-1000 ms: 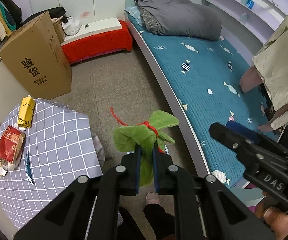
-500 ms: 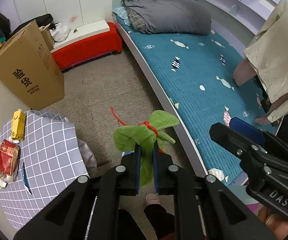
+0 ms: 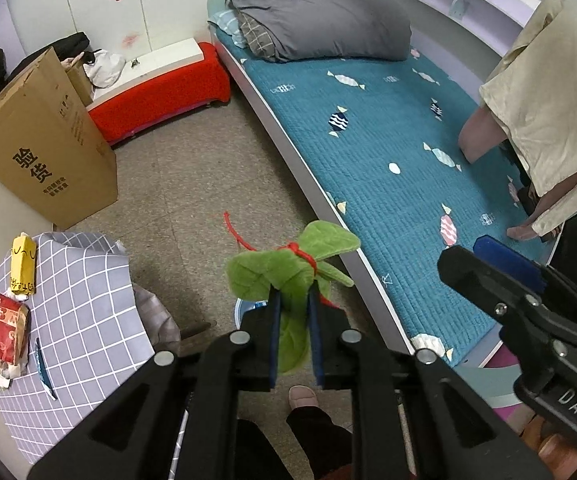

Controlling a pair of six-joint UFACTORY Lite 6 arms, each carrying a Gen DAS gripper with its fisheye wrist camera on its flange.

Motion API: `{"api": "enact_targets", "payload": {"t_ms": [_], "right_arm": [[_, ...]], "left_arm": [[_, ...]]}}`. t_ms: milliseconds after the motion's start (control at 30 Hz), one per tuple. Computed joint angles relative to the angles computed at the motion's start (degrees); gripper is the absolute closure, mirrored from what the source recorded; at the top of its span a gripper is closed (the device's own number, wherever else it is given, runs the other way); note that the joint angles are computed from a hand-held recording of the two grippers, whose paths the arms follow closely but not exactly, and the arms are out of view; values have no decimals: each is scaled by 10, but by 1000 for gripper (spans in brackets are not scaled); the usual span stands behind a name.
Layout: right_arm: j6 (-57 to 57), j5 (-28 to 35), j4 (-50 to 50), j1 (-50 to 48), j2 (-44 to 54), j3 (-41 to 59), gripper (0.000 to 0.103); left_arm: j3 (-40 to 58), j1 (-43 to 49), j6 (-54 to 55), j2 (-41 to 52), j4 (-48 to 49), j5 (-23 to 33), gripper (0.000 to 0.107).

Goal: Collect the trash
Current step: 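Carry both items to the bucket and open the right gripper over it, then open the left gripper to drop the green plant into the bucket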

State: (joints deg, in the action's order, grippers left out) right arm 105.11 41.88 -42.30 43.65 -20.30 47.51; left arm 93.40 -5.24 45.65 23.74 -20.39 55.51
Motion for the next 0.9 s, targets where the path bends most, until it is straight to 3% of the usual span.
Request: {"api": "enact_targets", "payload": {"t_ms": [67,200,300,900], "right_arm": [[0,6,0,1,-1,2,46],[10,14,-3,8,-2,2,46],[14,17,-3,15,0,5,46],[3,-6,-7,51,116,105,45]], "left_arm": [[4,1,-1,3,-2,4,87],[0,2,-4,5,0,0,54],[-15,6,1,-8,-6,-11,44],[6,105,47,-9,-37,8,42]]}}
